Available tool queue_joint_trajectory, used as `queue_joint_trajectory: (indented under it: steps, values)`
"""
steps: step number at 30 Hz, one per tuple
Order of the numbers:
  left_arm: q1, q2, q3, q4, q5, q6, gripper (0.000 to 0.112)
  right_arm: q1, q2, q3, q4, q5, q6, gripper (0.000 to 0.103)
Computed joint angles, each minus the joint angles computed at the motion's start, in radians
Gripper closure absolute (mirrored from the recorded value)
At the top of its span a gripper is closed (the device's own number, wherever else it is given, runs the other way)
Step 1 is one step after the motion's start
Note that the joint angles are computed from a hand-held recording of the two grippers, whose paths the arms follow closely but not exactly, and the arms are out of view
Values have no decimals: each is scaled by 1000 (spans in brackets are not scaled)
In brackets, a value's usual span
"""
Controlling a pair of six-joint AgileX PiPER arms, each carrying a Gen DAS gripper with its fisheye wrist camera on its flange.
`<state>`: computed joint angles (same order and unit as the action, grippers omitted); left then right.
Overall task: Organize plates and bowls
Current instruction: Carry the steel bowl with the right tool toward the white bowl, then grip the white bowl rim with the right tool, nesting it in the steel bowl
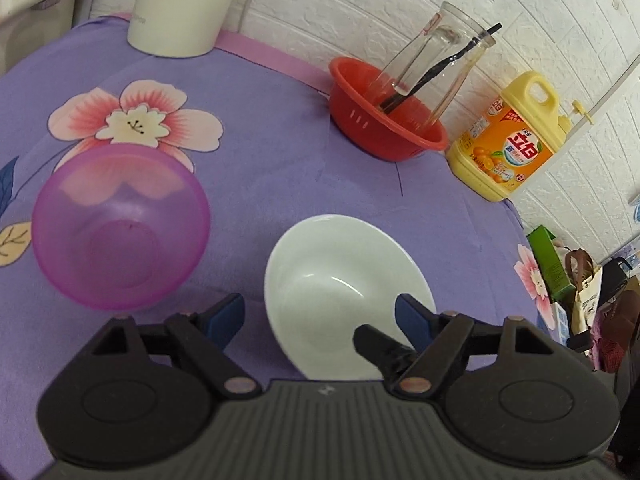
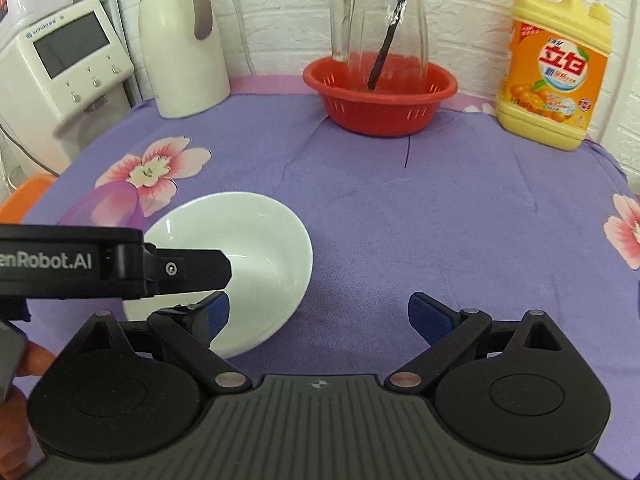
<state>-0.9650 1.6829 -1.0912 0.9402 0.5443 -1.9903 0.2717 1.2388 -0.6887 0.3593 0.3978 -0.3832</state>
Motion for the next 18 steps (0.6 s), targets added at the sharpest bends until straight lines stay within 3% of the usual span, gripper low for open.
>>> queue_joint_trajectory:
  steps: [7,14,18]
  values:
    - [18,42,-3,44,-39,-29,34,62,96,-17,-99,-91,84,0]
    - [11,53,-3,97,-31,-60,35,7,104,38,284,-162,-295,0]
    - [15,46,11,120,-43,-94,35,9,111,25,245,-155,-258,0]
